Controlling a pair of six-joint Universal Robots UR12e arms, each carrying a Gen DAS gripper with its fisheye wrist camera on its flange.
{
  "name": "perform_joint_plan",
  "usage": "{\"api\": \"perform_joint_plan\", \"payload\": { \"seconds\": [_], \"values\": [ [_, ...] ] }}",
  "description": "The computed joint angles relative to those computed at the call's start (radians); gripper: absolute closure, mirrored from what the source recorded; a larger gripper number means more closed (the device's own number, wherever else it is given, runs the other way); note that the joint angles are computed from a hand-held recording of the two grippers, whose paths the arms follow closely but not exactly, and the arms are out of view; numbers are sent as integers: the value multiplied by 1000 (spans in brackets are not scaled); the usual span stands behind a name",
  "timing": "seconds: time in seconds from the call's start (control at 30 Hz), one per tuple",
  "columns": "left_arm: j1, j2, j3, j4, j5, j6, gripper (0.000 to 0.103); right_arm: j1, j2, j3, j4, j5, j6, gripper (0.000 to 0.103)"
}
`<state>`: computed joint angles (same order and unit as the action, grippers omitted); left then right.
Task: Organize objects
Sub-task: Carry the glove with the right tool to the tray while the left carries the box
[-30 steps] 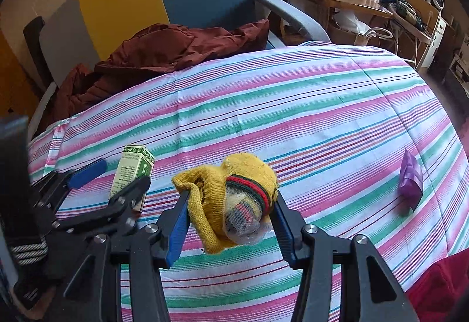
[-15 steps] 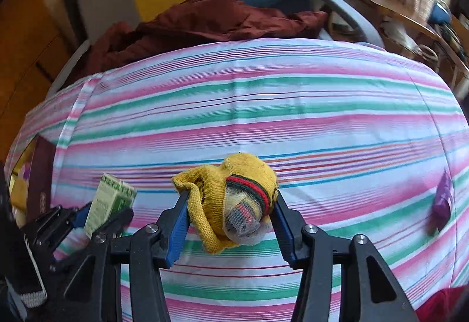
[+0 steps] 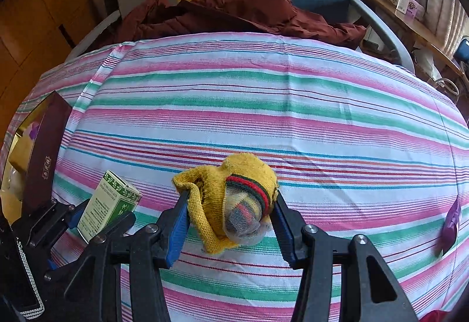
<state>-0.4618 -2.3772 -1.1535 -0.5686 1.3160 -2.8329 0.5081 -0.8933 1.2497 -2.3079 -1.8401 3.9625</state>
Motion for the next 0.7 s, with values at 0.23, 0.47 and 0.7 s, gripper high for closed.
{"api": "perform_joint_plan", "payload": {
  "seconds": [0.23, 0.47, 0.7],
  "values": [
    [0, 3, -7, 10, 4, -6, 72, 4, 2, -4, -8, -17, -6, 50],
    [-1, 10, -10, -3, 17, -9, 73, 8, 3, -2, -46, -24, -22, 50],
    [0, 24, -30, -2, 29, 8, 73, 12, 9, -11, -56, -20, -42, 50]
  ]
}}
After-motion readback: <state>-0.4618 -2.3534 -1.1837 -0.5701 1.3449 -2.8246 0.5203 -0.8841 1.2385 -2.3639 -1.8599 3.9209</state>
